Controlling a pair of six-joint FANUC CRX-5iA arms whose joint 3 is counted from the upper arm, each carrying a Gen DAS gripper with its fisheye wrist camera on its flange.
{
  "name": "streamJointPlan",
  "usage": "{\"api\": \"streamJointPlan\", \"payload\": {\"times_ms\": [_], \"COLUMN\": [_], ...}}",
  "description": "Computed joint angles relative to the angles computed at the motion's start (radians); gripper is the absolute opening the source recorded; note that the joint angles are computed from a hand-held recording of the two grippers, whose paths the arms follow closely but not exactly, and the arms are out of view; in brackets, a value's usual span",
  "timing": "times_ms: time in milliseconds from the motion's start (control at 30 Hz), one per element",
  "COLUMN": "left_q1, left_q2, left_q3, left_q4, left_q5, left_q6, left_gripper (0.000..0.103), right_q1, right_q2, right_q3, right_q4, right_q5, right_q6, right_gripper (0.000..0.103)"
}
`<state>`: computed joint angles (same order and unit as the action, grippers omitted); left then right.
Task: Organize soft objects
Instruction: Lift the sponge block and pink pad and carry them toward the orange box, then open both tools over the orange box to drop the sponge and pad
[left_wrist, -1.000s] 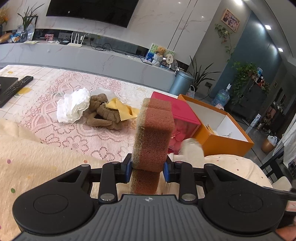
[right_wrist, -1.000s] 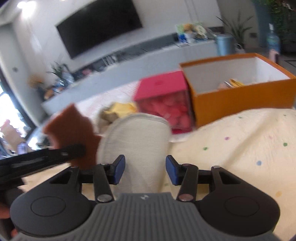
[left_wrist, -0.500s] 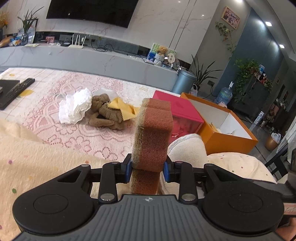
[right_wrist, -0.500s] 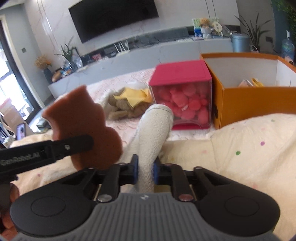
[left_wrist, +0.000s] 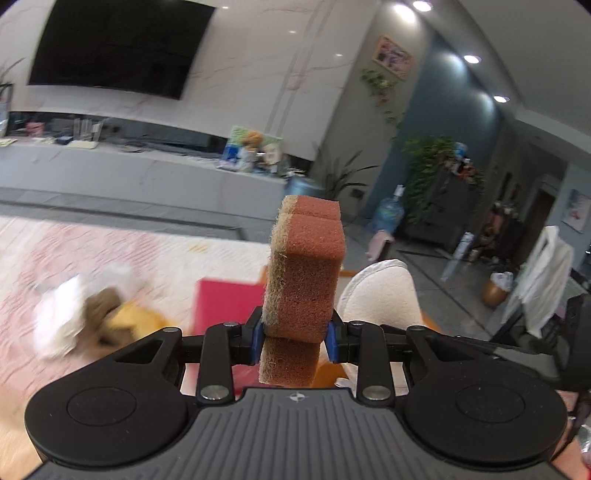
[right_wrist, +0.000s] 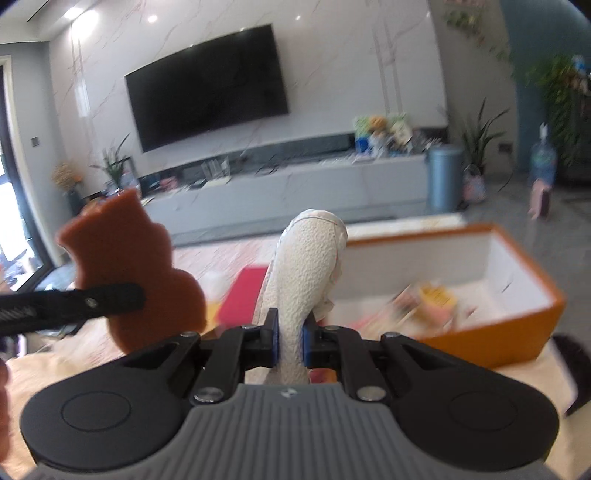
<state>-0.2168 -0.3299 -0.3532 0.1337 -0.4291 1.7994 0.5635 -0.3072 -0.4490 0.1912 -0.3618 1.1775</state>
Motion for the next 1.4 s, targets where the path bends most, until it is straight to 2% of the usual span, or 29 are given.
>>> {"api": "streamJointPlan", "payload": {"times_ms": [100, 200, 300, 400, 533, 667, 800, 867, 967, 1067, 1167, 1233, 1333, 1400], "left_q1": [-0.015, -0.024, -0.027, -0.021, -0.005, 0.002, 0.002, 0.003, -0.003, -0.003, -0.022, -0.024, -0.02, -0.02], "left_q2": [0.086, 0.172, 0.252, 0.325, 0.423, 0.526, 0.631, 0.666, 0.697, 0.752, 0.789, 0.817, 0.842, 0.842], "left_q3": [0.07, 0.121, 0.156, 0.189, 0.259, 0.359, 0.487, 0.545, 0.627, 0.745, 0.845, 0.899, 0.938, 0.936], "left_q4": [0.052, 0.168, 0.305, 0.429, 0.519, 0.533, 0.447, 0.36, 0.192, 0.095, -0.025, -0.046, -0.053, -0.052], "left_q5": [-0.006, -0.014, -0.013, -0.027, -0.073, -0.131, -0.222, -0.27, -0.348, -0.493, -0.608, -0.676, -0.732, -0.725], "left_q6": [-0.055, -0.18, -0.308, -0.4, -0.448, -0.438, -0.342, -0.271, -0.177, -0.125, -0.081, -0.079, -0.067, -0.078], "left_gripper": [0.036, 0.036, 0.036, 0.036, 0.036, 0.036, 0.036, 0.036, 0.036, 0.036, 0.036, 0.036, 0.037, 0.036], "right_q1": [-0.048, -0.095, -0.145, -0.192, -0.251, -0.304, -0.327, -0.333, -0.356, -0.37, -0.364, -0.352, -0.336, -0.33], "right_q2": [0.036, 0.086, 0.149, 0.213, 0.289, 0.375, 0.464, 0.498, 0.53, 0.572, 0.628, 0.669, 0.722, 0.753], "right_q3": [0.036, 0.09, 0.188, 0.262, 0.346, 0.444, 0.541, 0.582, 0.642, 0.702, 0.765, 0.807, 0.858, 0.894], "right_q4": [0.01, -0.002, -0.104, -0.132, -0.173, -0.235, -0.291, -0.319, -0.44, -0.539, -0.578, -0.577, -0.561, -0.55], "right_q5": [0.023, 0.027, -0.026, -0.065, -0.097, -0.165, -0.252, -0.302, -0.368, -0.419, -0.48, -0.519, -0.565, -0.596], "right_q6": [0.029, 0.083, 0.213, 0.273, 0.331, 0.374, 0.424, 0.441, 0.539, 0.625, 0.631, 0.626, 0.624, 0.624], "right_gripper": [0.01, 0.01, 0.01, 0.01, 0.01, 0.01, 0.01, 0.01, 0.01, 0.01, 0.01, 0.01, 0.01, 0.01]}}
